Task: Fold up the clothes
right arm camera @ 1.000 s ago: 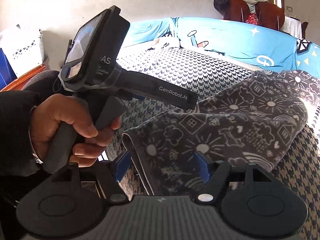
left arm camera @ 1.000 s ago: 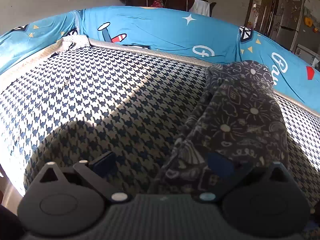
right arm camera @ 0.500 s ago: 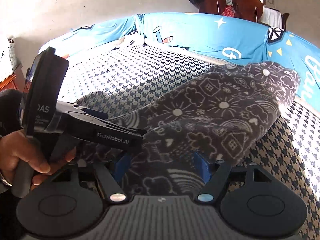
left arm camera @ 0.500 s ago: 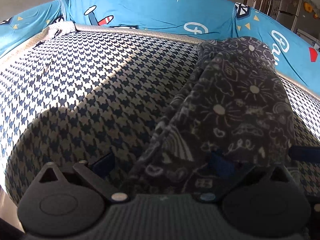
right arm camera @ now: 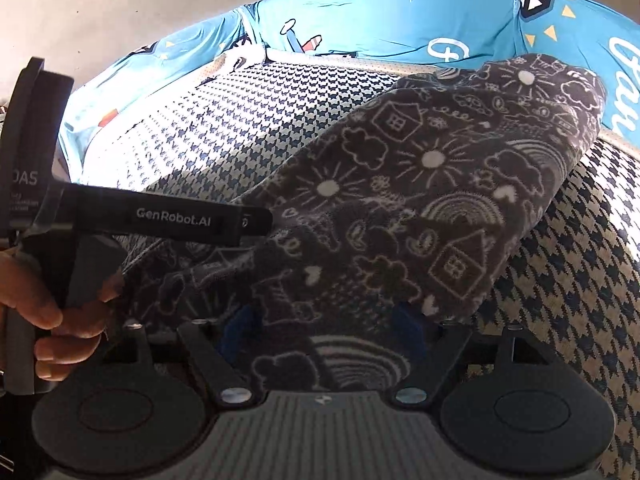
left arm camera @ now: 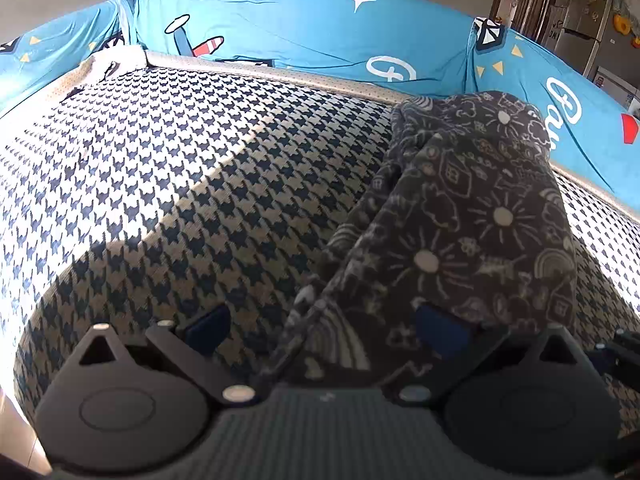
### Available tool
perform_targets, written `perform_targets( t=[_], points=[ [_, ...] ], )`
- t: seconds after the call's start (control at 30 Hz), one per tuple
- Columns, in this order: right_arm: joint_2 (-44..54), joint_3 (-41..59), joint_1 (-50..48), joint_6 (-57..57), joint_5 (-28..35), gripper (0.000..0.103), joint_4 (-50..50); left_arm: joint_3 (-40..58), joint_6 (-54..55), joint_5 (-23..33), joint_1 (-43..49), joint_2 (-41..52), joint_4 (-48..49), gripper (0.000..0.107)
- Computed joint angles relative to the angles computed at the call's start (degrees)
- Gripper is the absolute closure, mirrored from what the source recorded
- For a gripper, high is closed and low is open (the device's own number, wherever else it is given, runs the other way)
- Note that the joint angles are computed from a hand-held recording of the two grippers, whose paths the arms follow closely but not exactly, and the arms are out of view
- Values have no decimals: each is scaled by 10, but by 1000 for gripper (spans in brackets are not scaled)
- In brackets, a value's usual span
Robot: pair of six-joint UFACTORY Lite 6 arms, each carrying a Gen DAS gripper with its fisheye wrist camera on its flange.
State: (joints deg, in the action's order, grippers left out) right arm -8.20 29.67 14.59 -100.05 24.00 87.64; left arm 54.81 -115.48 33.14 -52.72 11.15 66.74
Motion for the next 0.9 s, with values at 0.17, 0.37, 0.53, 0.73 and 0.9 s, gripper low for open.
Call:
perform_targets(
  t=[0.17,0.37,0.53,0.73,0.9],
  points=[
    [-33,-8,-3,-3,-2,25,-4,66,31,2,16,47,8,4],
    [-35,0,-33,-28,8,25,40,149,83,-1,39,110,-11,4],
    [-17,16,-32,-34,3,25,55,199,113,0,53,154,-28,4],
    [18,40,-35,-23,0,25,48,253,155,10,67,205,-56,4],
    [52,65,-39,24,-1,25,10,290,188,16,75,245,-70,4]
  ],
)
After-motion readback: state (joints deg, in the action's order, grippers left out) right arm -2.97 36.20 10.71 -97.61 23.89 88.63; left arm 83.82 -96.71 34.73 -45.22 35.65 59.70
